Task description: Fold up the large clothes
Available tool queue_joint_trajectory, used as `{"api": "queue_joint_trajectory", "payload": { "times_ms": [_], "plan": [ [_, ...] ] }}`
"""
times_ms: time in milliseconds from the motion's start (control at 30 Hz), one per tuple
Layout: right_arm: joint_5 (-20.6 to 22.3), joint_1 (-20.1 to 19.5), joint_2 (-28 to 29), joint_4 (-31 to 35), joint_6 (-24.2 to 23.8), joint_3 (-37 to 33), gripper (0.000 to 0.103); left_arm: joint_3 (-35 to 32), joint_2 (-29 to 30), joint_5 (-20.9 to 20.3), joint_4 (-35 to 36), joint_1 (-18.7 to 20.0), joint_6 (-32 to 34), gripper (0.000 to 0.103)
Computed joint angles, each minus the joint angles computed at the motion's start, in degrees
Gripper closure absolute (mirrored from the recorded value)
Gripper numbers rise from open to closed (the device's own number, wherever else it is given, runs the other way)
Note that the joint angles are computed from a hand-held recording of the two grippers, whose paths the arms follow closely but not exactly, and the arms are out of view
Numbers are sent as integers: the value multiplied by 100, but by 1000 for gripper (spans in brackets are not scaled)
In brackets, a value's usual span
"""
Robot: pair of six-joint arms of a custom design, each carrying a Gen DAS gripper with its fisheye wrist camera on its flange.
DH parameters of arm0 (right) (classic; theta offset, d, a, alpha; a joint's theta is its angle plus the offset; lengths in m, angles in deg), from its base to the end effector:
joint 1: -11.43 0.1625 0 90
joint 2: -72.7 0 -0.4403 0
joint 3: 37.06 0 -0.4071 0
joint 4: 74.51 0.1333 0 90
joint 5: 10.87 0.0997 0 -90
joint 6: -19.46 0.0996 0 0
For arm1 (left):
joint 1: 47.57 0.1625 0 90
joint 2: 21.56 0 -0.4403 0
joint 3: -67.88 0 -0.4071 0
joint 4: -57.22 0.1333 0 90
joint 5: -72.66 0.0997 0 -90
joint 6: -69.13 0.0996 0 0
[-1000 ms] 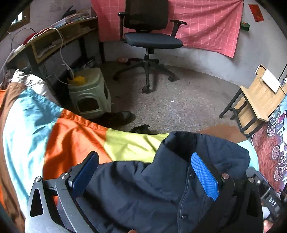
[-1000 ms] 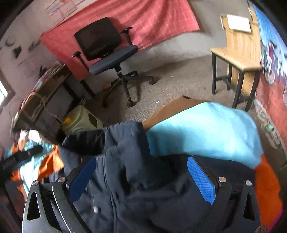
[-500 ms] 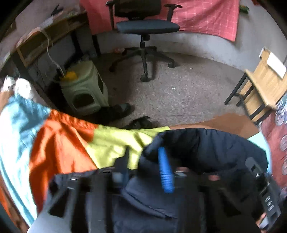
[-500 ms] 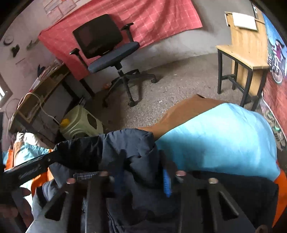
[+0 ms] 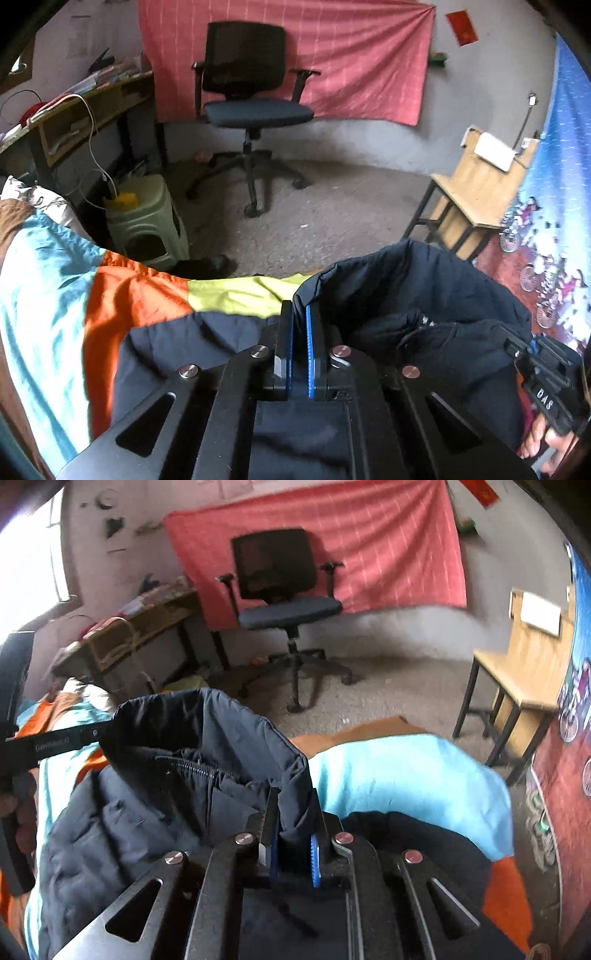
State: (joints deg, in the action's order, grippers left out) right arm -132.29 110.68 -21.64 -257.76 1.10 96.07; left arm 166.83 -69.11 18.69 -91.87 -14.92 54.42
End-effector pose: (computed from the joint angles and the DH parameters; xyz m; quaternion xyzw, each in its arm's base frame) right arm 0.1464 -0.3927 0.3782 0.0839 -0.8608 0.4200 0.2750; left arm -0.4528 -0.5180 0.1027 0.3257 0.8914 -0.2331 0.2120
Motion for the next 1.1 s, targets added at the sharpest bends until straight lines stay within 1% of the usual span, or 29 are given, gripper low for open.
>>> {"api": "queue_joint_trajectory", "payload": {
  "times_ms": [67, 100, 167, 233, 300, 400, 467, 533, 600, 633, 733, 800, 867, 933, 1000, 1067, 1100],
  "plan": [
    [20, 162, -198, -88, 49, 177, 91, 292, -312, -68, -14, -125, -1, 100],
    [-8, 312, -342, -149, 111, 323, 91, 449, -467, -71, -9, -205, 31, 100],
    [-56, 484, -537, -235, 171, 516, 91, 811, -837, -232, -51, -341, 45, 100],
    [-153, 737, -752, -364, 390, 779, 91, 1078, -1096, -346, 16, -460, -28, 100],
    [-292, 941, -868, -462, 617, 989, 92, 1362, -1321, -457, 4, -549, 2, 100],
    [-510, 1120, -955, -594, 856, 1232, 92, 1664, -1469, -562, -8, -570, -54, 100],
    [-529, 1082, -1066, -493, 1068, 1368, 92, 1779, -1491, -639, 45, -527, -203, 101],
    [-598, 980, -1044, -369, 1205, 1453, 92, 1903, -1442, -671, 42, -469, -316, 101],
    [-632, 837, -954, -301, 1224, 1472, 92, 1985, -1372, -665, 103, -414, -393, 101],
    [-671, 816, -939, -272, 1233, 1499, 92, 1971, -1249, -644, 185, -360, -478, 101],
    [-699, 556, -703, -159, 1257, 1491, 92, 1924, -985, -595, 252, -229, -560, 101],
    [-672, 355, -506, -172, 1257, 1451, 92, 1939, -845, -470, 110, -219, -512, 102],
    [-541, 245, -546, -187, 1300, 1481, 91, 1960, -819, -462, 41, -208, -515, 102],
    [-480, 252, -674, -76, 1406, 1513, 86, 1979, -826, -539, -92, -157, -418, 102],
    [-492, 354, -919, 131, 1503, 1563, 83, 2038, -912, -590, -214, -104, -211, 102],
    [-644, 520, -1074, 174, 1488, 1623, 77, 2126, -992, -585, -351, -109, 6, 102],
    [-692, 594, -1144, 179, 1514, 1671, 72, 2205, -1053, -578, -399, -117, 58, 102]
  ]
}}
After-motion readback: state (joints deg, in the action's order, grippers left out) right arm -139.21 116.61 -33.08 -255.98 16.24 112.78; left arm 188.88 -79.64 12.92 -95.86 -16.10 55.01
